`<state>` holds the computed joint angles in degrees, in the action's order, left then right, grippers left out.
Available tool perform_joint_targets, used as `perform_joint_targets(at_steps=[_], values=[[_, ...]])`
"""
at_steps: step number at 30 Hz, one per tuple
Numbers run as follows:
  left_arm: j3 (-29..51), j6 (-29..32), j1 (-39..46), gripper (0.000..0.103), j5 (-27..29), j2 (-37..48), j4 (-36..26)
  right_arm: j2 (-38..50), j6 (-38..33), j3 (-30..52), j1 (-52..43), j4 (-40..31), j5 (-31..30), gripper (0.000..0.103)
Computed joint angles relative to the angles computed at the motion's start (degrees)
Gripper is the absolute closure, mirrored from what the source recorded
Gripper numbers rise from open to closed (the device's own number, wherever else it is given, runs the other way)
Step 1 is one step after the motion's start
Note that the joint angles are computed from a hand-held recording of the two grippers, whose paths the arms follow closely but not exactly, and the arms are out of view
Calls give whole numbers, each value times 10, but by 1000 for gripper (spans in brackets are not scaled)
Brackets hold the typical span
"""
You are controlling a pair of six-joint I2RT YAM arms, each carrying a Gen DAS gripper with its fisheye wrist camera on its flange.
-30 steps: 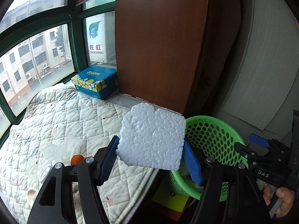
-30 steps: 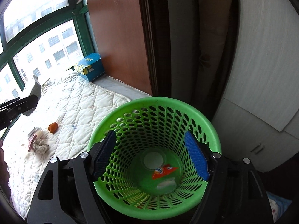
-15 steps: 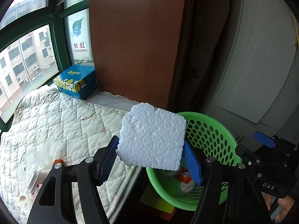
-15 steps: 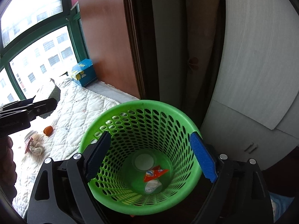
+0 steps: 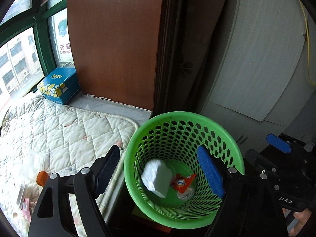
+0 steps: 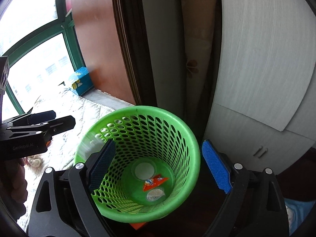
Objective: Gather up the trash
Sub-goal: 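Move both tools back toward the remaining items on the mattress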
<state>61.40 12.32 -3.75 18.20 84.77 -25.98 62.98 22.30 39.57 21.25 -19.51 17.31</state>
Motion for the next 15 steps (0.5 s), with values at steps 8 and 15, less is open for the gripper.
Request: perform_joint_targets(at_steps=[8, 15], values=[[-12, -2, 23, 20, -5, -24, -4, 3, 1, 2, 19, 8, 0, 13], [-32, 15, 101, 17, 4, -54, -9, 32, 4, 24, 62, 19, 7, 11]])
